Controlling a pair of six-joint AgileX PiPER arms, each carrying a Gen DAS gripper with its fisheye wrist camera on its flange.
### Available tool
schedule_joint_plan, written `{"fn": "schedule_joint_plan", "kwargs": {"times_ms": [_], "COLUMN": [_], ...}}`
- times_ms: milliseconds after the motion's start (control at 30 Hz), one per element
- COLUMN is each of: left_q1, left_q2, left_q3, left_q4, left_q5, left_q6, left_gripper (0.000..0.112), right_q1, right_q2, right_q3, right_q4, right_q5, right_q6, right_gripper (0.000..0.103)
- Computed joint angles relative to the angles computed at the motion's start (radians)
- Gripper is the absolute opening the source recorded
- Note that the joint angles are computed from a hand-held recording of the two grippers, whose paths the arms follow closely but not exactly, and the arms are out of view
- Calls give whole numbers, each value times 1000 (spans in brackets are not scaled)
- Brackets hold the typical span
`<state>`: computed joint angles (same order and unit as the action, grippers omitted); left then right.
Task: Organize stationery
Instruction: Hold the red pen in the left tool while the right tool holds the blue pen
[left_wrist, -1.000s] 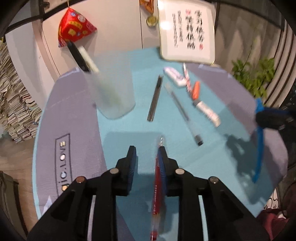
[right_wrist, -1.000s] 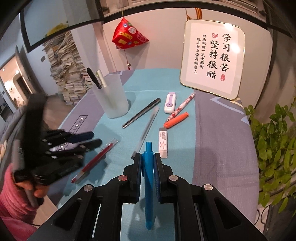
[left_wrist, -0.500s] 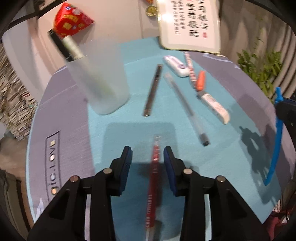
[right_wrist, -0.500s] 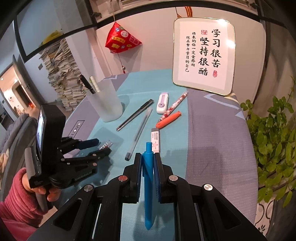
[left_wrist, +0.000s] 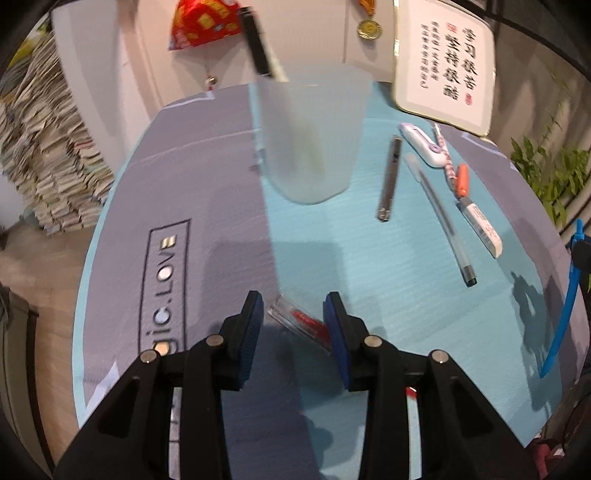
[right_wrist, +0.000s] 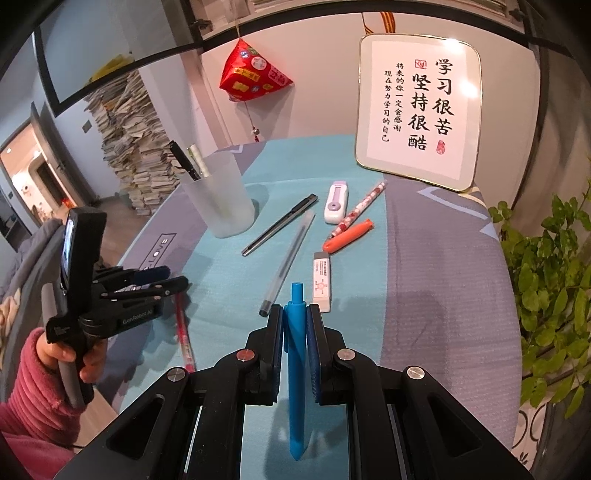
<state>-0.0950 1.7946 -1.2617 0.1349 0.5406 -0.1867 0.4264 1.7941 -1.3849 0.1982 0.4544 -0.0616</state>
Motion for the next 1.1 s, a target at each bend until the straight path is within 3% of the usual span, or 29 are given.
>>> {"fn": "schedule_joint_plan", "kwargs": {"times_ms": [200,333,600,767,900,967,1100], "left_q1": [-6,-1,-54,-94,-30,-16,-32], "left_q2": [-10,13,119,149,110,86,51], "left_q3": [-22,-74,-245,-274,-229,-201,-169], "left_q4": [-6,-104,10,91,-195,-261,-150], "left_q5": [66,133,264,267,216,190,167], "left_q6": [-69,-33,-195,-216,50,112,23], "left_gripper": [33,33,32,31,31,30,30], "right_q1": [7,9,3,-11,-21,-26,-32], "right_q2": [-2,-11,-25,-35,-33,-30,-25], "right_q3": [-8,-7,18,39,41,41,40], "right_q4": [-15,-3,44,101,137,160,190], "right_q5": [-1,-9,-30,-47,-51,-52,-51], "right_q6": [19,7,-40,-95,-131,-150,-181], "right_gripper": [13,13,13,13,13,13,13]}}
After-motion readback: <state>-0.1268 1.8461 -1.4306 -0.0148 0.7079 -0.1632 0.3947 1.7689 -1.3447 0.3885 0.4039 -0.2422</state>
